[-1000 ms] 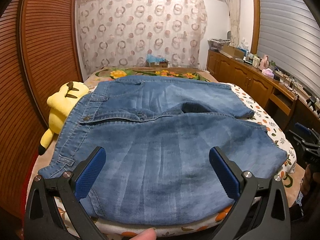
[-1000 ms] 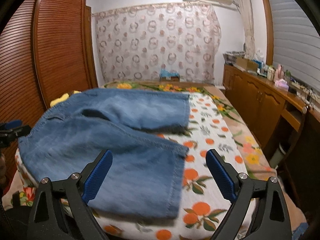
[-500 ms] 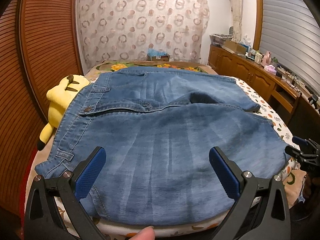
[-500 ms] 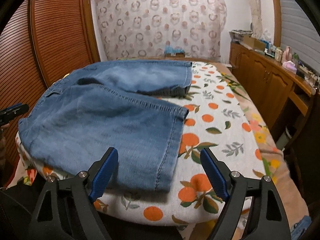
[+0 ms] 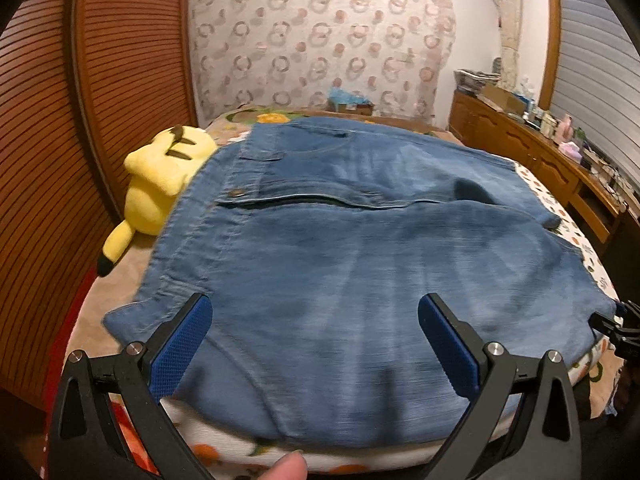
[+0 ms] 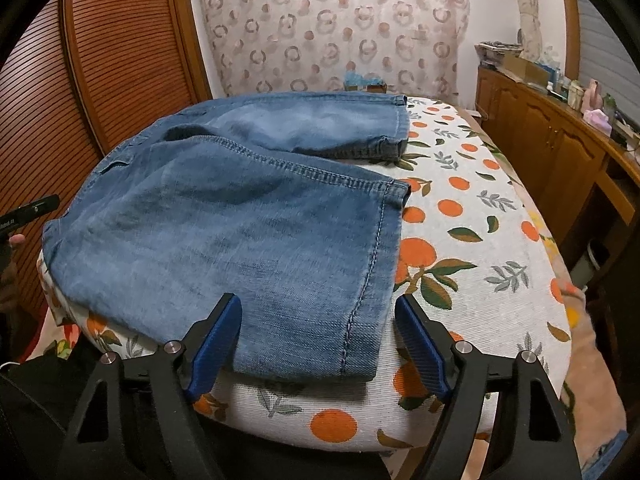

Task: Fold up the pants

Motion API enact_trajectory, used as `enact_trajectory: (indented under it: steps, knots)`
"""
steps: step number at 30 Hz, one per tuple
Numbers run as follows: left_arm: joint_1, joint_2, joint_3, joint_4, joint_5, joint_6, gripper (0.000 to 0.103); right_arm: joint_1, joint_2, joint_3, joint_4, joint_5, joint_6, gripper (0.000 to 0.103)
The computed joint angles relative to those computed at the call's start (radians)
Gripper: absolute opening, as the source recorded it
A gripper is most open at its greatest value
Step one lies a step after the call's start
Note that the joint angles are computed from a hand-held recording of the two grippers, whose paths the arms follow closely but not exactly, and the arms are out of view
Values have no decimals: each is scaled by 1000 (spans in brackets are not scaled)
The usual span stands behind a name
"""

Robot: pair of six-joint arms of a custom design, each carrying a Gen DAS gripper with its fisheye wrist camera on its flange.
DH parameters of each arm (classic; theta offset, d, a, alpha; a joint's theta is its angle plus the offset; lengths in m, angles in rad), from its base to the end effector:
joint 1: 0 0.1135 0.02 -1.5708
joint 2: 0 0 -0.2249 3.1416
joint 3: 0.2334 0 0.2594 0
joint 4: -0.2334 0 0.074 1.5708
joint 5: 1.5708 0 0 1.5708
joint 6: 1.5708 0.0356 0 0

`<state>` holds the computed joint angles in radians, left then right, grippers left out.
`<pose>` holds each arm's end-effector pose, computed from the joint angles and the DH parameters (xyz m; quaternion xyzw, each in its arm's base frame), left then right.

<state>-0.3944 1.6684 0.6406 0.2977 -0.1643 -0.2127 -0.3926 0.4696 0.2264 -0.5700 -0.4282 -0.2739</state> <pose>0.2838 -0.1118 0.0795 0.0492 0.9092 -0.0501 0.4105 0.1460 -0.0445 0.1354 -0.0246 0.9110 0.0683 0.4061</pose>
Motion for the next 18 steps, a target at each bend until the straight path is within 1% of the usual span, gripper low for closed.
enact_trajectory:
  steps: [2,3,4,5,7,9,10,11,14,15,16,17,18]
  knots:
    - [33,-8,-11,6,11,5,103,28,1,-4,8,21,17,79]
    - [56,-14,-21,11,17,10,103,22,-27,-6,-26,15,7,79]
    - [75,-21,-30,15,25,18,103,44,-5,-4,7,34,25,78]
    - [95,-26,-37,20,31,24,102,42,-33,-7,-22,31,19,77]
    - [131,-24,-45,29,45,33,100,57,-35,-3,-25,44,25,75]
    - [176,-26,-63,48,75,44,98,57,-100,-9,-86,44,15,74]
    - [197,-22,-66,55,88,51,96,63,-92,-8,-80,50,18,73]
    - [215,-20,-70,60,97,54,92,63,-113,-10,-100,51,14,72]
    - [258,-14,-84,77,120,59,84,78,-62,0,-60,65,17,71]
    - [269,-8,-87,86,123,62,83,66,-63,9,-94,52,-4,71]
    - [282,-1,-90,95,127,66,78,94,-14,15,-28,79,24,70]
    - [292,7,-90,98,129,69,75,102,13,24,-9,86,28,70]
    - [298,14,-88,98,126,69,74,119,82,38,55,103,43,70]
